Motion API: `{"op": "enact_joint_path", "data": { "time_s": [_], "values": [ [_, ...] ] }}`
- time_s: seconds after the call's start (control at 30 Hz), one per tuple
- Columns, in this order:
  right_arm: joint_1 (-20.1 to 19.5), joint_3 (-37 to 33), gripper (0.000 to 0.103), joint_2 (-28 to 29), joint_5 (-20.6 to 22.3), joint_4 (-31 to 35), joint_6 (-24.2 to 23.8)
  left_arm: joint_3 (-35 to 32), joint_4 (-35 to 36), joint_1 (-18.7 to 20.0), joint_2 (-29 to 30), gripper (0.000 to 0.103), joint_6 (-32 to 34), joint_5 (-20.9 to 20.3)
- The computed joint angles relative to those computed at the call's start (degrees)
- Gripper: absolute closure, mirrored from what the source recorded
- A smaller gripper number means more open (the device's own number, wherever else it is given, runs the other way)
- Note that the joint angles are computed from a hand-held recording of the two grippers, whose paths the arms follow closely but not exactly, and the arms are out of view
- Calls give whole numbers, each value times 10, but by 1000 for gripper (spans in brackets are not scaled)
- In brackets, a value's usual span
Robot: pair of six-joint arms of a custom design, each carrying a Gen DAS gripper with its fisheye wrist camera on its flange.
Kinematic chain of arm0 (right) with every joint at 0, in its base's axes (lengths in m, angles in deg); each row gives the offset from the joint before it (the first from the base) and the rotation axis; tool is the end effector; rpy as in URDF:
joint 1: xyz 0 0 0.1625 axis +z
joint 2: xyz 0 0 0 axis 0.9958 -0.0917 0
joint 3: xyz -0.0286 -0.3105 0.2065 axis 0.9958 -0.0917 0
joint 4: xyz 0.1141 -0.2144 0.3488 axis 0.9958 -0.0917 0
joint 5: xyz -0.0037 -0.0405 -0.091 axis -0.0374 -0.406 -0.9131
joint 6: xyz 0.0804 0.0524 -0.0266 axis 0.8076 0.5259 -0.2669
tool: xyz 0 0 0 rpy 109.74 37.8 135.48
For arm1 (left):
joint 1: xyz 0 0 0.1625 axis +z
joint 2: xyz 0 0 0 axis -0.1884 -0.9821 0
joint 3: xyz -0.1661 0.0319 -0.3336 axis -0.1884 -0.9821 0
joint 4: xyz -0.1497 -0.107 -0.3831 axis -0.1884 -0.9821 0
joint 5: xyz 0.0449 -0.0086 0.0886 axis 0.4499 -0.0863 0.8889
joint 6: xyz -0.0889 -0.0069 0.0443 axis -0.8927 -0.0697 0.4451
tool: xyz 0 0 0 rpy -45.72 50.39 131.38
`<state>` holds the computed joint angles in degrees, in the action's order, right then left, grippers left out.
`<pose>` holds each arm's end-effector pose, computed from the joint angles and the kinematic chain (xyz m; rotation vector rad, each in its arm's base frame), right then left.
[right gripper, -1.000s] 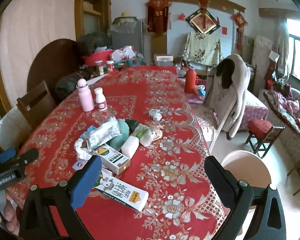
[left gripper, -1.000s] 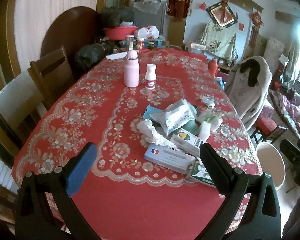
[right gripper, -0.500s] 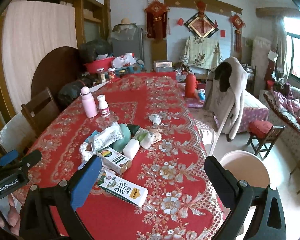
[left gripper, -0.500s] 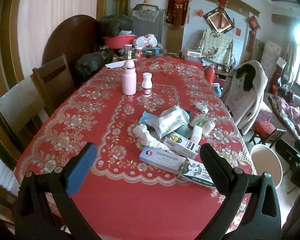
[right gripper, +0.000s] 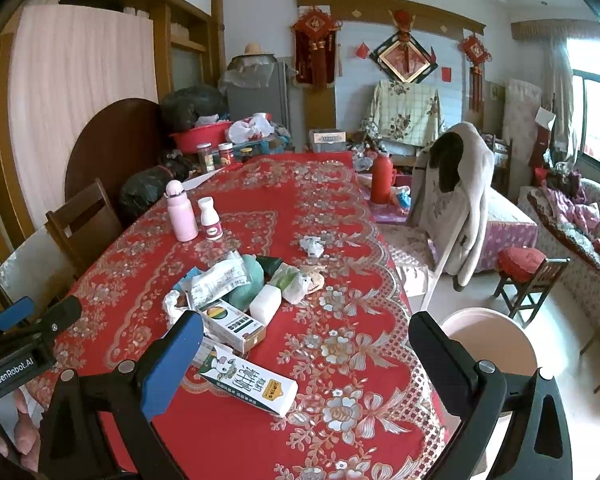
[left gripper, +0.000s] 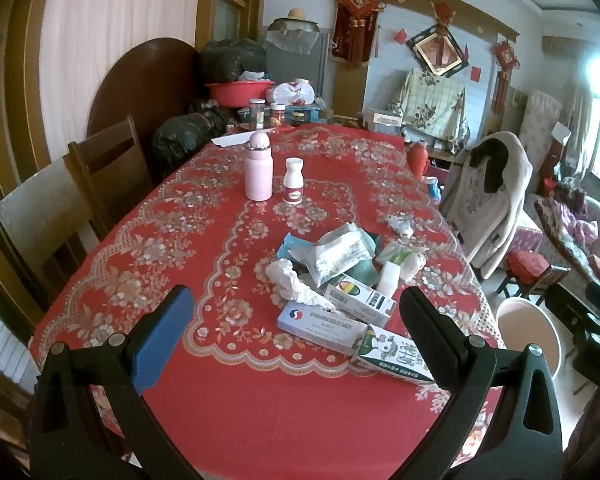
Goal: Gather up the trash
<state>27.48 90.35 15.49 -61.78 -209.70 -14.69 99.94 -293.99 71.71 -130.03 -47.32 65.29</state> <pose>0.3959 -0.6745 -0.0277 1.2199 -2.4266 0.8911 -0.0332 -0.5337 0.3344 -0.3476 1.7505 -1.3530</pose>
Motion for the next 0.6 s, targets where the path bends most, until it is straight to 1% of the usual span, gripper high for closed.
{"op": "enact_joint_path", "data": {
  "time_s": [0.17,0.27,0.33,0.43,0.5,0.6],
  "values": [
    [0,1,1,0,0,-1,1,-1,-3,0,0,1,4,1],
    [0,1,1,0,1,-1,0,3,9,0,-3,1,-9,0],
    [0,0,1,0,0,2,1,1,2,0,0,1,-2,1],
    [0,3,1,-1,0,-2,0,5,19,-1,-7,1,-18,3],
    [1,3,1,-1,-1,-2,1,1,8,-2,-3,1,-4,6],
    [2,2,1,1,-1,-2,1,6,11,-3,-6,1,-8,6]
  ]
}}
